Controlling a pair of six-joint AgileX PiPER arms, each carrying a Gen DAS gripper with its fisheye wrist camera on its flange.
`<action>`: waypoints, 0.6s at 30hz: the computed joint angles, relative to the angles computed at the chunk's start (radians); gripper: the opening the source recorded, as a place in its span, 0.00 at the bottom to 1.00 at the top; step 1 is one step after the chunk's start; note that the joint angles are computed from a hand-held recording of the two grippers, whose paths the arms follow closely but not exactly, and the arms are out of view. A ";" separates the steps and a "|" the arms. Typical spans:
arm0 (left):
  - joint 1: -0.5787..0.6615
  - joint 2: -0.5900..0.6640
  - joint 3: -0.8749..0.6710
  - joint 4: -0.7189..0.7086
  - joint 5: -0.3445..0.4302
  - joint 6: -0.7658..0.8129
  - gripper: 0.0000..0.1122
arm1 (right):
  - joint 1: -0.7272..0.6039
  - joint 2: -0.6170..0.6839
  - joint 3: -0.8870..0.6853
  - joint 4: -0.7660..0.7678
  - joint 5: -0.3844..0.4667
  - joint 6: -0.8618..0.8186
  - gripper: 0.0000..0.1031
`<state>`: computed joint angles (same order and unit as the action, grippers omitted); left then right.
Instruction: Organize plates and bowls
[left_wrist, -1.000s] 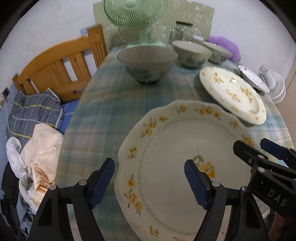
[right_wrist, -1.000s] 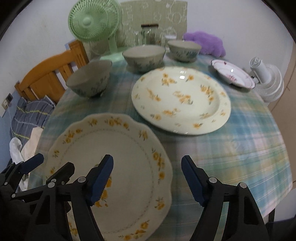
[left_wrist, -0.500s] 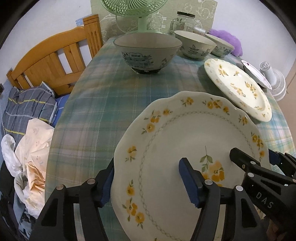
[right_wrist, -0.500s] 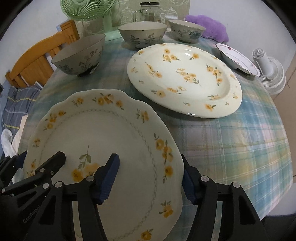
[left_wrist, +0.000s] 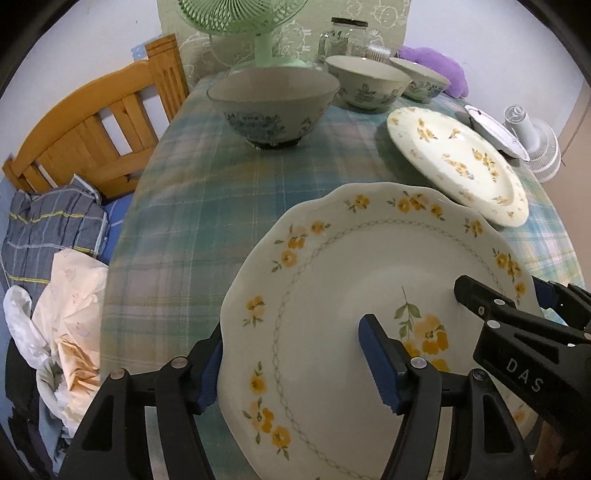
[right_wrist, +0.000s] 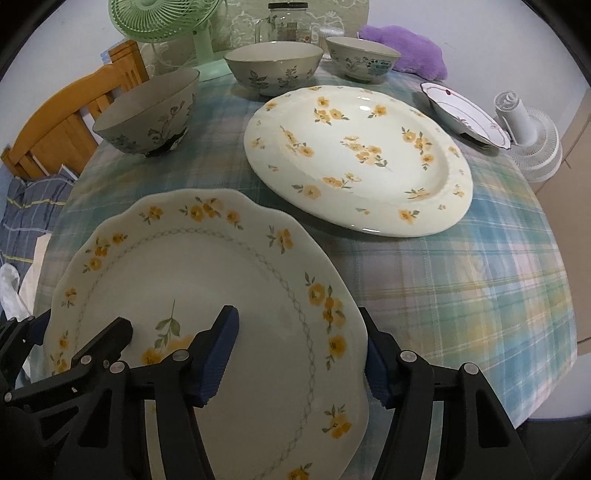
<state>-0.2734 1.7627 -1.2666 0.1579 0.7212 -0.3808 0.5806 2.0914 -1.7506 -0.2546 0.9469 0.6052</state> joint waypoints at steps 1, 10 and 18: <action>0.000 -0.005 -0.004 -0.005 0.005 0.003 0.61 | 0.003 -0.006 -0.004 -0.006 0.011 -0.001 0.62; -0.040 -0.031 -0.051 0.006 0.034 -0.001 0.61 | -0.007 -0.085 0.027 -0.050 0.030 0.021 0.62; -0.129 0.020 -0.126 0.078 0.060 -0.109 0.61 | -0.074 -0.163 0.152 -0.051 -0.063 0.008 0.62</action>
